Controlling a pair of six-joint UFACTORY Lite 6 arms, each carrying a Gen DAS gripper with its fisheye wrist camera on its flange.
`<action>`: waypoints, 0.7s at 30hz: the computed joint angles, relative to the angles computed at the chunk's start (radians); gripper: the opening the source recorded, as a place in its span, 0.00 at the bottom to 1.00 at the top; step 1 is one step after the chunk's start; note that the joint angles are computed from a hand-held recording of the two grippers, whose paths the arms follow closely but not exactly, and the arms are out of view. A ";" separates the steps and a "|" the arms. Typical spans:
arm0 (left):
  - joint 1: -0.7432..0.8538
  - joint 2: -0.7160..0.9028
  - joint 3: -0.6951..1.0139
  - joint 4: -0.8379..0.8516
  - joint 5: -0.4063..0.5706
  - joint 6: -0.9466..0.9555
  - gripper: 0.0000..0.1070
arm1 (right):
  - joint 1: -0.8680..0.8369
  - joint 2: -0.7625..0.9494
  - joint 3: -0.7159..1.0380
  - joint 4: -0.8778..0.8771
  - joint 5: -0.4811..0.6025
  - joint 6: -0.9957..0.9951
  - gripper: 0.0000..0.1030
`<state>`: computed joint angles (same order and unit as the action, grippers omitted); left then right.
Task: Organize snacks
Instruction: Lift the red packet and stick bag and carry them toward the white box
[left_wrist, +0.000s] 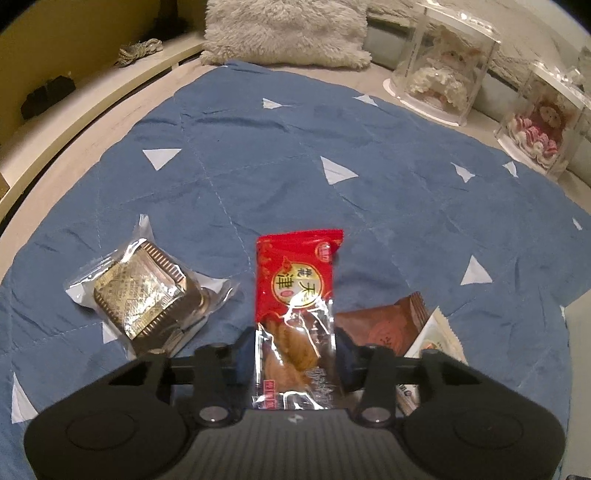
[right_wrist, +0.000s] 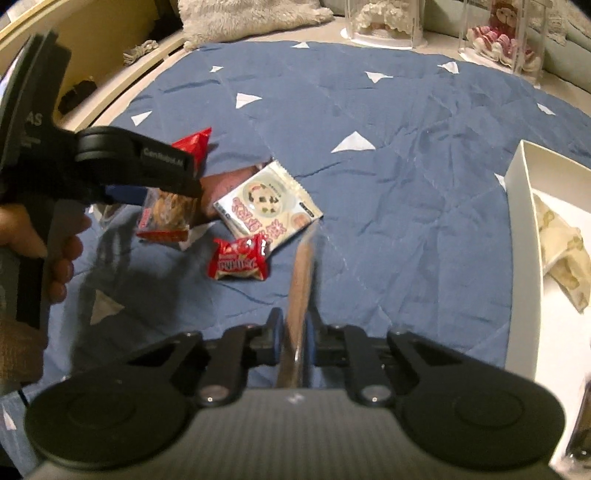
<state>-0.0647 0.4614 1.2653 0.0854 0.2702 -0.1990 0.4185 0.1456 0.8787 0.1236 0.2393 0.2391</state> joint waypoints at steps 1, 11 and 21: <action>-0.006 -0.006 -0.005 0.026 -0.002 -0.016 0.41 | -0.008 0.005 0.007 0.019 0.001 -0.026 0.14; 0.003 -0.175 -0.114 -0.083 0.002 0.136 0.40 | -0.046 -0.091 -0.012 -0.015 -0.014 -0.012 0.12; -0.019 -0.444 -0.210 -0.218 0.116 0.273 0.40 | -0.094 -0.260 -0.028 0.055 -0.007 -0.090 0.12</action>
